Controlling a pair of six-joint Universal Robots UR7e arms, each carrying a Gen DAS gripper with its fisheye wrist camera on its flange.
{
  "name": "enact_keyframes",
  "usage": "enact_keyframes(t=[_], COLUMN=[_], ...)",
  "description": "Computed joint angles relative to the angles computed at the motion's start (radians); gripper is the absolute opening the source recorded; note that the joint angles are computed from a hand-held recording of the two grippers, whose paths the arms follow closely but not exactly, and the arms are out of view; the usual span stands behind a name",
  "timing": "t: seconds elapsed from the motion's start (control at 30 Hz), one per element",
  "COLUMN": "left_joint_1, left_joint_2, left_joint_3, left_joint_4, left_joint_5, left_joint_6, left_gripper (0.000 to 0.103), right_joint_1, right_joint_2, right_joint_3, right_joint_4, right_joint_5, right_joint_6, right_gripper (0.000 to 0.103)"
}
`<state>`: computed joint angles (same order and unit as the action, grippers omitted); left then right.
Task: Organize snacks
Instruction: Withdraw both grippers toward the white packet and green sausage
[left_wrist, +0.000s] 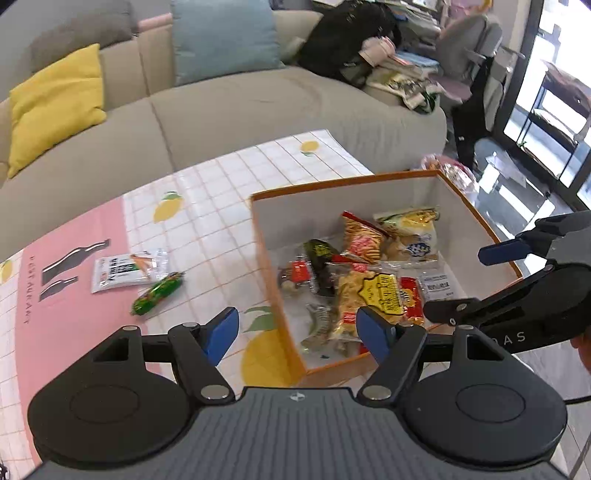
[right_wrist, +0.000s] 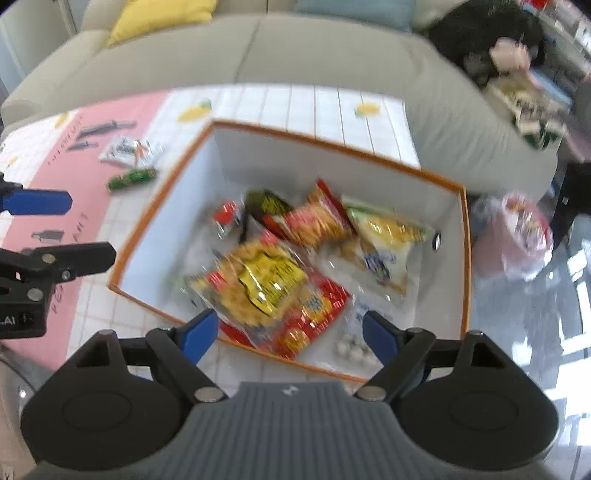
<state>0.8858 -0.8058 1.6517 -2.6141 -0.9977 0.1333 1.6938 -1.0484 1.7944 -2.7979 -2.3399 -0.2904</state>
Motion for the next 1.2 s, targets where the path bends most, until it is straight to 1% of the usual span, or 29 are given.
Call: enact_keyframes(t=[0.1, 0.23, 0.3, 0.4, 0.5, 0.6, 0.7, 0.73, 0.87, 0.97, 1.03, 1.2], left_joint_1=[0.008, 0.025, 0.037, 0.060, 0.082, 0.108, 0.135, 0.143, 0.180, 0.210, 0.226, 0.262], left_joint_2=[-0.030, -0.067, -0.087, -0.112, -0.134, -0.149, -0.158, -0.159, -0.154, -0.148, -0.137, -0.087], left_joint_3=[0.045, 0.100, 0.120, 0.143, 0.161, 0.170, 0.174, 0.175, 0.157, 0.130, 0.107, 0.028], left_joint_4=[-0.063, -0.140, -0.163, -0.189, -0.209, -0.222, -0.234, -0.241, -0.248, -0.239, -0.231, -0.210], left_joint_5=[0.009, 0.023, 0.026, 0.029, 0.034, 0.038, 0.038, 0.038, 0.038, 0.016, 0.016, 0.026], left_joint_6=[0.011, 0.027, 0.025, 0.021, 0.033, 0.048, 0.072, 0.084, 0.113, 0.109, 0.112, 0.157], left_gripper=[0.086, 0.086, 0.082, 0.082, 0.082, 0.082, 0.079, 0.078, 0.075, 0.074, 0.073, 0.072], right_joint_1=[0.027, 0.062, 0.084, 0.112, 0.129, 0.137, 0.143, 0.146, 0.156, 0.158, 0.156, 0.139], right_joint_2=[0.021, 0.056, 0.085, 0.142, 0.186, 0.229, 0.264, 0.279, 0.339, 0.379, 0.402, 0.449], right_joint_3=[0.044, 0.086, 0.101, 0.104, 0.099, 0.078, 0.044, 0.030, -0.032, -0.085, -0.122, -0.217], right_joint_4=[-0.171, -0.356, -0.450, -0.575, -0.633, -0.648, -0.622, -0.617, -0.599, -0.567, -0.528, -0.402], right_joint_5=[0.005, 0.038, 0.044, 0.040, 0.056, 0.068, 0.077, 0.078, 0.091, 0.103, 0.103, 0.105], right_joint_6=[-0.048, -0.057, -0.077, -0.112, -0.113, -0.091, -0.064, -0.060, -0.085, -0.105, -0.100, -0.015], right_gripper=[0.083, 0.083, 0.083, 0.083, 0.083, 0.082, 0.075, 0.075, 0.071, 0.069, 0.067, 0.065])
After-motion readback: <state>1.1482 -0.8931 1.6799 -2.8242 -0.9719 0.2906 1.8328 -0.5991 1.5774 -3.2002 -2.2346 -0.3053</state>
